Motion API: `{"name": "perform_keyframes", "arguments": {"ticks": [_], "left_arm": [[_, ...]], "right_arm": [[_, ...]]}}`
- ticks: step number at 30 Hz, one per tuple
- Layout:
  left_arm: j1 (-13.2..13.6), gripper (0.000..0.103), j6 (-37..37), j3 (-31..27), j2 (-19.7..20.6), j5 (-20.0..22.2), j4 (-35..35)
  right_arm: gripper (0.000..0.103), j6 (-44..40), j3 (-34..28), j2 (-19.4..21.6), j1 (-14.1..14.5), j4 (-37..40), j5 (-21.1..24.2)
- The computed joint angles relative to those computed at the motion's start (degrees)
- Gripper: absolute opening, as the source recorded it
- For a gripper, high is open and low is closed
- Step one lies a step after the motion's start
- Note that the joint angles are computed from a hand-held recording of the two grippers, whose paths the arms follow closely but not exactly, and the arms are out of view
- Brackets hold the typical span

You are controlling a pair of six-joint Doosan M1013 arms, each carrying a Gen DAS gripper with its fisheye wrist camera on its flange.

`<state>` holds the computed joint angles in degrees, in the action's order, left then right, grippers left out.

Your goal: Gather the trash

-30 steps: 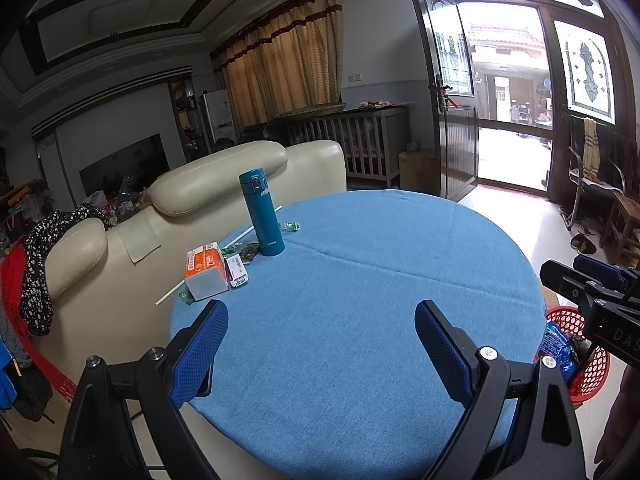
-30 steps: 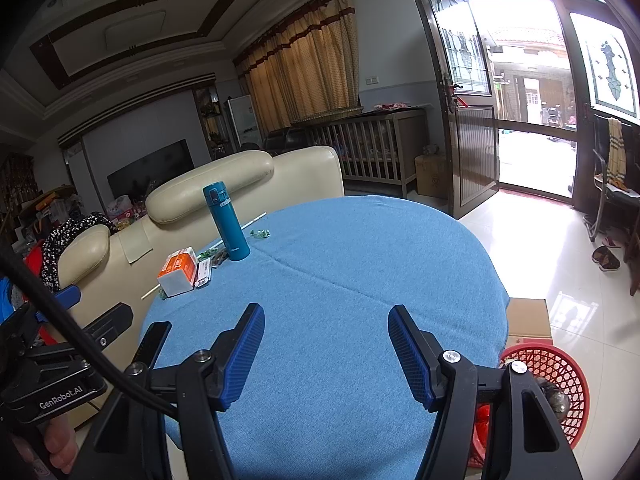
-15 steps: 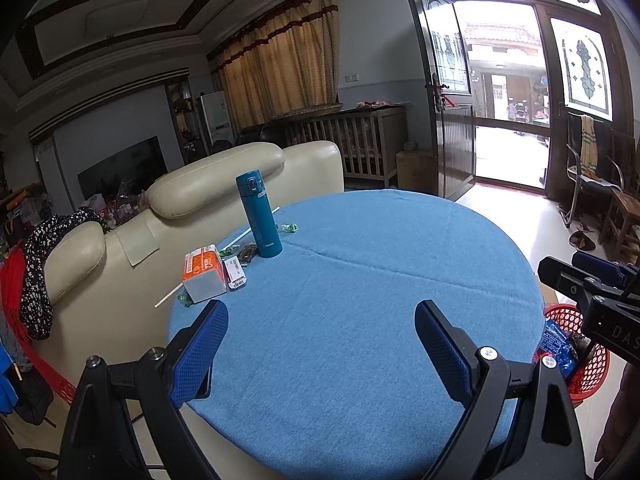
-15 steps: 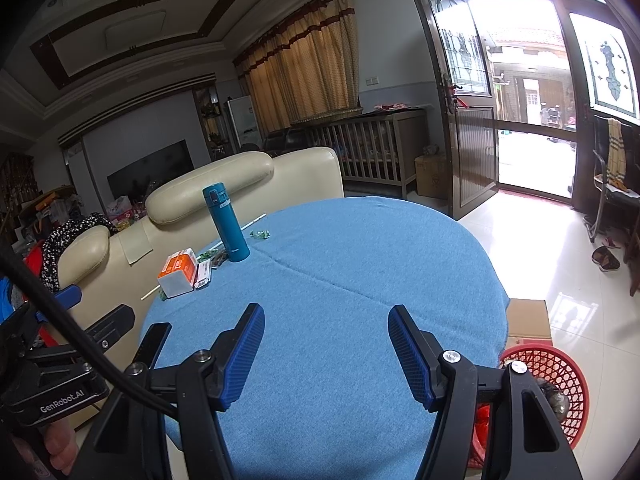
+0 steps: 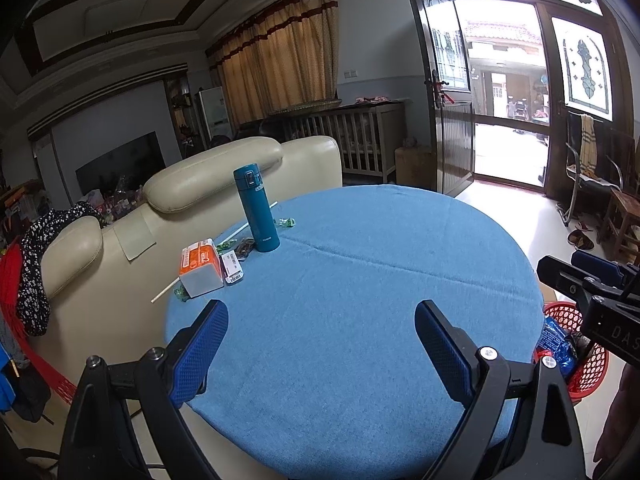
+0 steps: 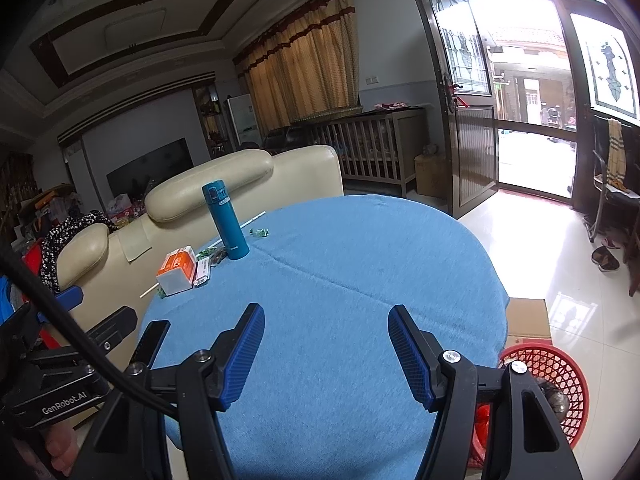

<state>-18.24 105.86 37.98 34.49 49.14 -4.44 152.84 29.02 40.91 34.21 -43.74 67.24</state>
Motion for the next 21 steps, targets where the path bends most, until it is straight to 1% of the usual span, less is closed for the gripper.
{"name": "perform_keyframes", "arguments": {"ticks": [7, 10, 15, 21], "left_arm": [[-0.06, 0.095, 0.28, -0.15, 0.26, 0.13, -0.40], [-0.11, 0.095, 0.40, -0.72, 0.63, 0.37, -0.60], [-0.32, 0.095, 0.81, -1.68, 1.23, 0.37, -0.54], [-0.44, 0.095, 0.47, -5.65, 3.38, 1.70, -0.52]], "right_arm": [[0.068, -0.30, -0.11, 0.07, -0.11, 0.23, 0.39], [0.068, -1.58, -1.73, 0.84, -0.17, 0.12, 1.33], [0.068, -2.09, -2.79, 1.16, -0.42, -1.01, 1.95], [0.068, -4.37, -6.15, 2.57, -0.98, -1.74, 3.08]]}}
